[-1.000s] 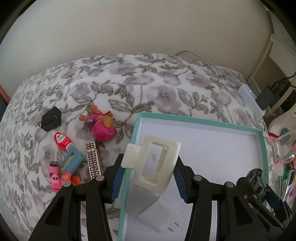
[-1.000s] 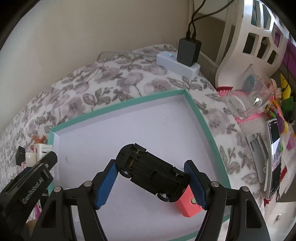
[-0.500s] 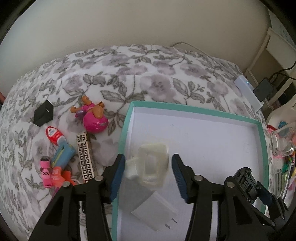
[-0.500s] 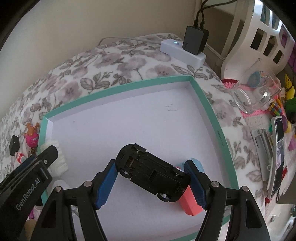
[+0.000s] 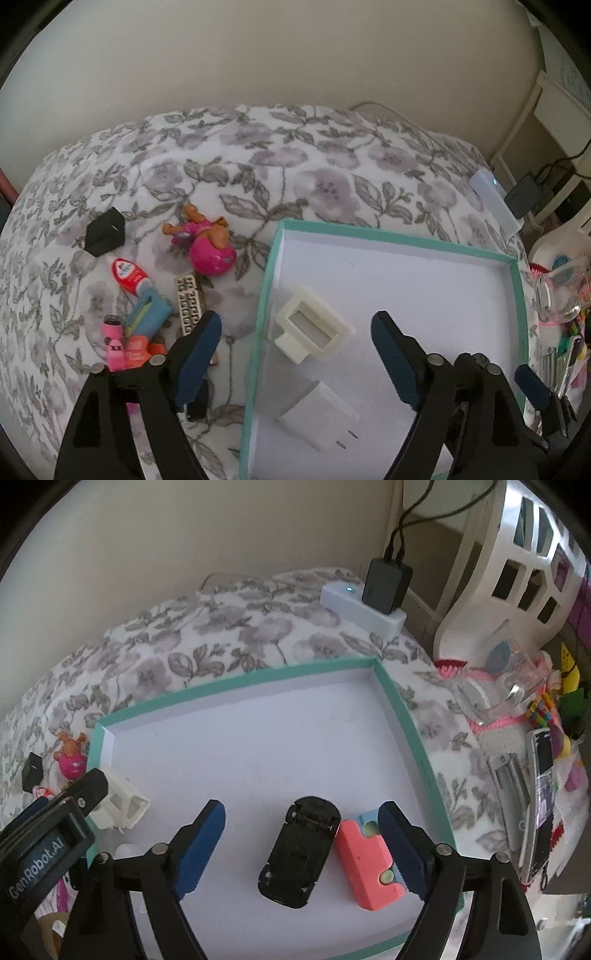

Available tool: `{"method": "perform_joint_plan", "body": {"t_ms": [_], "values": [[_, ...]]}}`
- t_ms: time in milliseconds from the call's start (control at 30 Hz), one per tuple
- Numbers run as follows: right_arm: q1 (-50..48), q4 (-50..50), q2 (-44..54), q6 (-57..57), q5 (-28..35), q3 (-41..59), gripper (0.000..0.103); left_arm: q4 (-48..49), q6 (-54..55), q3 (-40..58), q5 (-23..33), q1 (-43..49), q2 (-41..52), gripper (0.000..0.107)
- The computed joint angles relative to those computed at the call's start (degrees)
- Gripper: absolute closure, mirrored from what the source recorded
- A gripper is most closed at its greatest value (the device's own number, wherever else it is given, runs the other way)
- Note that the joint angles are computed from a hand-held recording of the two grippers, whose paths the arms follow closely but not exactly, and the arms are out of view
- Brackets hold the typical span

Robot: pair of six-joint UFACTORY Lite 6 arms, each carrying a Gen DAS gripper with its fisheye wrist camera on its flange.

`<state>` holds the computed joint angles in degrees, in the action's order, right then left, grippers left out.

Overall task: Organize rigid objects
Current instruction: 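Carry the clip into the tray and open the left tool while the right tool releases the car there, then withdraw both open tools from the tray toward the remaining items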

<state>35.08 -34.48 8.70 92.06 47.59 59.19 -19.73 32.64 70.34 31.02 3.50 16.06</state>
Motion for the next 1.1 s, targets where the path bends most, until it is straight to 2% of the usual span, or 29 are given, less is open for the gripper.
{"method": "perform_joint_plan", "body": {"t_ms": [33, 67, 133, 333, 433, 633, 767, 1100], "values": [[0.2, -0.6, -0.3, 0.4, 0.3, 0.1, 0.011, 0.0, 0.0, 0.2, -0.1, 0.3, -0.2, 0.014], [0.5, -1.4, -0.6, 0.9, 0.6, 0.2, 0.004, 0.3, -0.5, 0.3, -0.3, 0.5, -0.4, 0.013], [1.3, -3.0, -1.1, 2.1, 1.6, 0.6, 0.000, 0.8, -1.1, 0.6, -0.6, 1.0, -0.7, 0.013], [2.6, -4.8, -1.3, 3.1, 3.0, 1.6, 0.000, -1.6, 0.5, 2.1, 0.3, 3.0, 0.3, 0.005], [2.7, -4.8, -1.1, 3.2, 3.1, 1.7, 0.000, -1.2, -0.3, 1.6, -1.1, 3.3, 0.0, 0.005], [3.4, -4.8, -0.9, 3.7, 2.3, 2.3, 0.000, -2.8, 0.2, 3.2, -0.2, 5.4, 1.1, 0.005], [6.0, -5.8, 2.9, 2.7, 2.9, 7.3, 0.000, -2.5, 0.0, 5.5, 0.5, 7.7, 1.8, 0.005], [9.4, -3.5, 10.5, 0.0, -2.3, 16.0, 0.000, 8.5, -9.5, 14.3, 2.9, 15.1, 6.2, 0.005]]}}
